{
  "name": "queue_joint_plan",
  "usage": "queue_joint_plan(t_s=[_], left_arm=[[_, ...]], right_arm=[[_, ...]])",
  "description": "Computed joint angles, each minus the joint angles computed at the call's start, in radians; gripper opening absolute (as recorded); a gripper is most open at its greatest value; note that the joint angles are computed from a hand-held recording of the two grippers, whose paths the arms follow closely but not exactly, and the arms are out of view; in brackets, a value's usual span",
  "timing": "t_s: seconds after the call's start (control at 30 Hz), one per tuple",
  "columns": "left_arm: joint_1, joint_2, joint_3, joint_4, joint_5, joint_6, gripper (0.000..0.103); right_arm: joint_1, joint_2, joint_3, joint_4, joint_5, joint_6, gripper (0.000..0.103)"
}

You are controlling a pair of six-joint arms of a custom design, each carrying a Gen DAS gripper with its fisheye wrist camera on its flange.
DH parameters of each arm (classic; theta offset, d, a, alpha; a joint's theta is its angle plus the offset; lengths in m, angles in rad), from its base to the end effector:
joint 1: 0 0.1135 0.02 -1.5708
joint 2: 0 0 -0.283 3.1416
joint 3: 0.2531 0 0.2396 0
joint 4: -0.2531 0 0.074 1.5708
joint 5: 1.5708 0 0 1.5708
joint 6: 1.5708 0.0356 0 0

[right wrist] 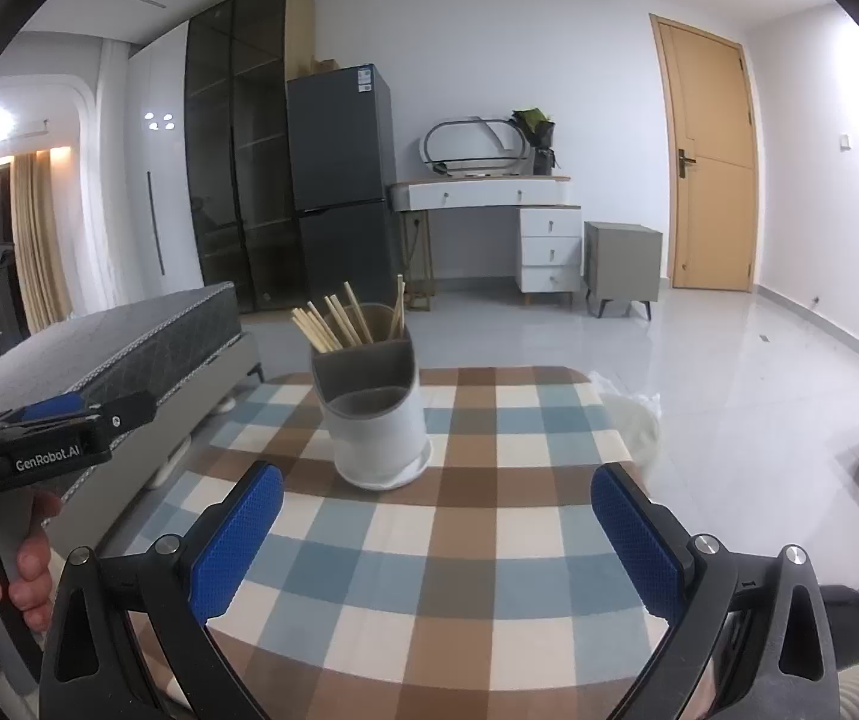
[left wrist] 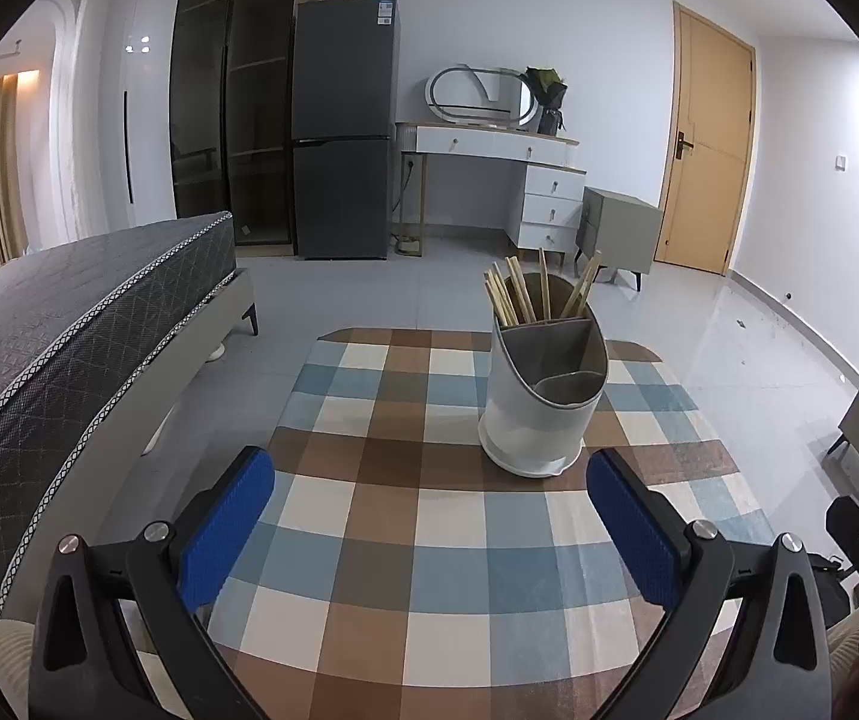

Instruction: Organize utensils

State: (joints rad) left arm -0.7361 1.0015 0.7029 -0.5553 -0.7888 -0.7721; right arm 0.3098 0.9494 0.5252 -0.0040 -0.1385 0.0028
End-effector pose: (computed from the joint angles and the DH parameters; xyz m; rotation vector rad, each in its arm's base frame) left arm 0.1444 -0.0967 0.2663 -0.3664 2.1007 0.0988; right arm 0.1802 0.0628 0.2574 -0.3956 1.9714 0.3386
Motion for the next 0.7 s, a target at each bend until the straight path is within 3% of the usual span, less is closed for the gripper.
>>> queue_joint_plan(t_s=[0.7], left_arm=[[0.013, -0.001, 0.016, -0.025, 0.035, -0.003, 0.101]], right_arm=[[0.05, 0.011, -0.022, 0.026, 0.057, -0.023, 0.103]])
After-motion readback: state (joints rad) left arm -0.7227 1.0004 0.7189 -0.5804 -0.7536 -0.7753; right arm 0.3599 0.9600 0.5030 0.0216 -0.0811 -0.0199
